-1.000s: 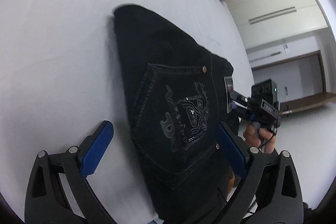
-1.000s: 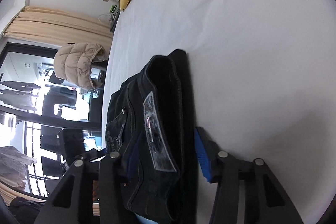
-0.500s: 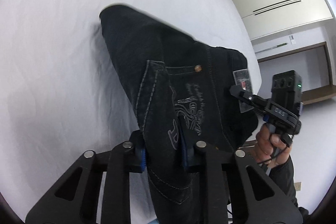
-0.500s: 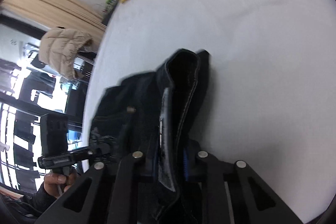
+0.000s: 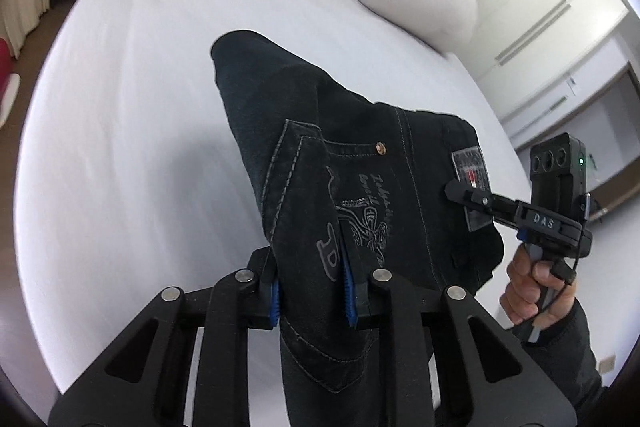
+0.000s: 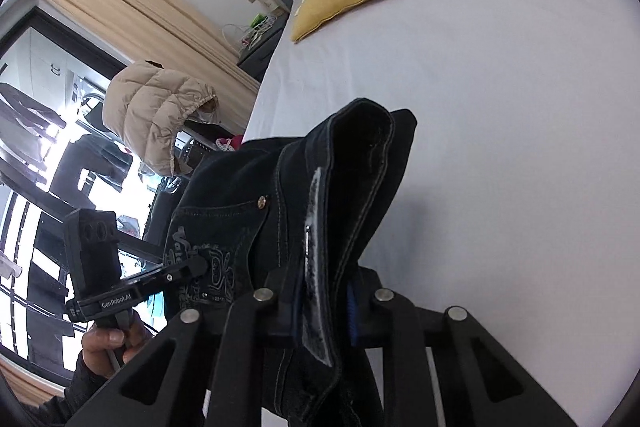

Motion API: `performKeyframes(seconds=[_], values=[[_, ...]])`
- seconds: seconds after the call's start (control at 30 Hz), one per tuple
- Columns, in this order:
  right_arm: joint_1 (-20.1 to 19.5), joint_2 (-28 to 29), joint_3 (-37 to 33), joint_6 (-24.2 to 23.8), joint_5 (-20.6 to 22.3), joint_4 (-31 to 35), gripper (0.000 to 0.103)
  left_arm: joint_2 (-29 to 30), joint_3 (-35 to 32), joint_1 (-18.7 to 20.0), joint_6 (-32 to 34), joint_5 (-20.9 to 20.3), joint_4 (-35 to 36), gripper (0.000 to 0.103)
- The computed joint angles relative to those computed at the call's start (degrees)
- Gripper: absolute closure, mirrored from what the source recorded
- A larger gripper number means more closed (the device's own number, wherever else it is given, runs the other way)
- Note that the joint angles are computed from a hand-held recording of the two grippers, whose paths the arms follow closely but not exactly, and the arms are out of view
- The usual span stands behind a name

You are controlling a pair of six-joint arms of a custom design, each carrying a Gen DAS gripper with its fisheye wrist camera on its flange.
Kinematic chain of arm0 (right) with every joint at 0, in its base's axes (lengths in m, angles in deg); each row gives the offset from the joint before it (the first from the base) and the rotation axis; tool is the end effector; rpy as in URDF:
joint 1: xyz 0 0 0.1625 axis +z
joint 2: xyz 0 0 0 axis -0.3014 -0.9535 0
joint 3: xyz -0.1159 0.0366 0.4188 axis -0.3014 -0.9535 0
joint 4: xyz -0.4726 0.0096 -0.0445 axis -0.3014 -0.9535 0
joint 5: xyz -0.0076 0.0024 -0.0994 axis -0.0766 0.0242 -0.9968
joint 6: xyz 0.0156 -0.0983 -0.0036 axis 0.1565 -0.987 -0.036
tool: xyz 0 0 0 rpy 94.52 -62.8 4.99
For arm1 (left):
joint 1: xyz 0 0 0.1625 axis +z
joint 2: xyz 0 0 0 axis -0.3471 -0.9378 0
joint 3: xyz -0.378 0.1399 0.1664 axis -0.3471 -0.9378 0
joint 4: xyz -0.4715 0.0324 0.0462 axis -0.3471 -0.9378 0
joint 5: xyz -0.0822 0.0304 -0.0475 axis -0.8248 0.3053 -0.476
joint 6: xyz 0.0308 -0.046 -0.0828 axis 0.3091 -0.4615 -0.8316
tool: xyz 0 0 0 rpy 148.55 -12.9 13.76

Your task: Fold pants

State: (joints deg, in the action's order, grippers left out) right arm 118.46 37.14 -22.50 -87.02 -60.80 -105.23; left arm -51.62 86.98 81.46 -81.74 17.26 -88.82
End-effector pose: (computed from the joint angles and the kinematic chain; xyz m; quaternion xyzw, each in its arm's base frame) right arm 0.3030 -0.8435 0.1752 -0.2674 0.9623 -0.0470 0.0188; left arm -0.1407 -0.6539 0.3264 -0.0526 0.9287 -0.3243 0.1719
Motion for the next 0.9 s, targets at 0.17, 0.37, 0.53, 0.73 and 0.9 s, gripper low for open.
performKeyframes(seconds=[0.17,0.37,0.53,0.73,0.9], values=[[0.39,10.85,-13.09,2.38,-0.06,4.86,0.084,1.01,-1.43,0.46,-2.18,0.42,2.13,0.082],[-0.81,19.77,-22.81,5.1,-4.24,8.48,0.079,2.64,0.64,5.06,-3.39,-2.67,-0.34,0.076],[-3.83,17.33,-16.94,5.44,3.07,4.06,0.07,2.01,5.0,6.73,-0.5,-4.83,-9.95,0.063],[-2.15,10.62,-6.22,5.96,-1.88,-6.76,0.036,-1.5,8.85,1.04,1.26,9.39,-11.13,0.048],[1.25,1.25,8.65,-2.02,-7.83,-23.72,0.03,-2.43,14.44,-11.45,8.81,30.68,-24.69,0.009]])
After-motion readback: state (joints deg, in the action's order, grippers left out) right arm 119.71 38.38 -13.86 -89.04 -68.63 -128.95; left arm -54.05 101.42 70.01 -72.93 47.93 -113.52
